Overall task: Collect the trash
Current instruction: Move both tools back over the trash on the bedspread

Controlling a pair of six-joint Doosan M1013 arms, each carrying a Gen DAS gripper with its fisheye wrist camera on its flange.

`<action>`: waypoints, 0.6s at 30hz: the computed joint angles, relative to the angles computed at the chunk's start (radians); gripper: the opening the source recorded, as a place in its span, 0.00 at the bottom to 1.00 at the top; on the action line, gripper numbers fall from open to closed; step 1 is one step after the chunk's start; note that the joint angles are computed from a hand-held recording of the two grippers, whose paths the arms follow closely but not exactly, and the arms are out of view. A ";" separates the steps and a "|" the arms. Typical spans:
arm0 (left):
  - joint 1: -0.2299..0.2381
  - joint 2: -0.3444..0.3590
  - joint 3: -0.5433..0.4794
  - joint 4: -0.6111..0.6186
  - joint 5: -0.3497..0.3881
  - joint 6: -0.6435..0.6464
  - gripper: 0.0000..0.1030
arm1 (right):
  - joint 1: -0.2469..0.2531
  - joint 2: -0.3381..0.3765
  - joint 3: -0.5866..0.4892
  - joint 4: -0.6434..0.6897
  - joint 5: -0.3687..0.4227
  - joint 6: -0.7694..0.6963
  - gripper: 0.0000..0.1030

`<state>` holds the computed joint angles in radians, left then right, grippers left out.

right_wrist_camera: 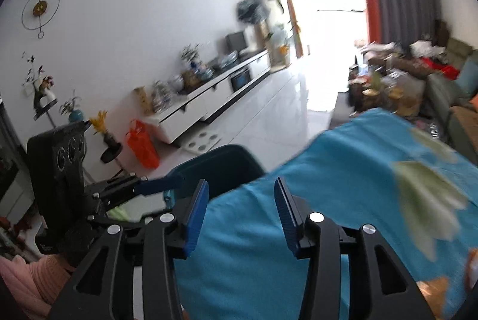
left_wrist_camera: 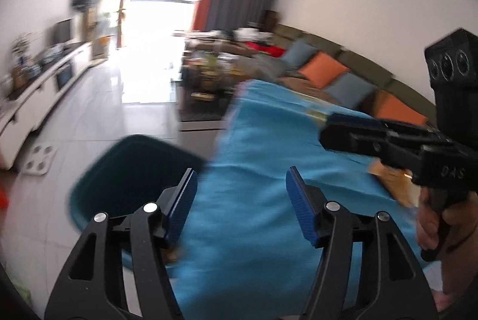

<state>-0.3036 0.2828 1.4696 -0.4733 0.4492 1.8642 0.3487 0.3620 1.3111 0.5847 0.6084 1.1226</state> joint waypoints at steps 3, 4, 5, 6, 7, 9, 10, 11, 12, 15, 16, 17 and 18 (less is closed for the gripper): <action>-0.032 0.019 -0.023 -0.148 0.060 0.164 0.59 | -0.029 -0.067 0.090 0.001 -0.067 0.006 0.43; -0.044 0.028 -0.033 -0.182 0.083 0.202 0.59 | -0.036 -0.082 0.111 -0.011 -0.081 0.020 0.43; -0.055 0.038 -0.044 -0.212 0.109 0.235 0.59 | -0.047 -0.107 0.144 -0.035 -0.106 0.050 0.43; -0.065 0.043 -0.043 -0.232 0.121 0.257 0.59 | -0.058 -0.128 0.172 -0.053 -0.124 0.080 0.43; -0.075 0.052 -0.052 -0.242 0.141 0.273 0.59 | -0.062 -0.145 0.193 -0.080 -0.140 0.118 0.43; -0.098 0.070 -0.073 -0.245 0.177 0.292 0.59 | -0.081 -0.187 0.249 -0.166 -0.179 0.226 0.44; -0.110 0.079 -0.084 -0.243 0.195 0.299 0.59 | -0.087 -0.201 0.267 -0.197 -0.190 0.264 0.44; -0.121 0.088 -0.095 -0.242 0.212 0.303 0.59 | -0.096 -0.221 0.293 -0.266 -0.206 0.344 0.45; -0.130 0.096 -0.104 -0.242 0.229 0.306 0.59 | -0.103 -0.240 0.318 -0.340 -0.219 0.435 0.47; -0.152 0.122 -0.132 -0.240 0.272 0.301 0.59 | -0.125 -0.276 0.372 -0.486 -0.234 0.619 0.47; -0.158 0.131 -0.143 -0.231 0.287 0.291 0.59 | -0.135 -0.290 0.392 -0.554 -0.233 0.707 0.47; -0.157 0.135 -0.148 -0.229 0.302 0.289 0.59 | -0.137 -0.298 0.407 -0.594 -0.236 0.759 0.47; -0.160 0.138 -0.151 -0.225 0.320 0.282 0.59 | -0.144 -0.306 0.422 -0.627 -0.235 0.808 0.47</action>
<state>-0.4635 0.4211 1.3187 -0.6979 0.7690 2.1459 0.2046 0.0556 1.7333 -0.0426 0.3732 1.9309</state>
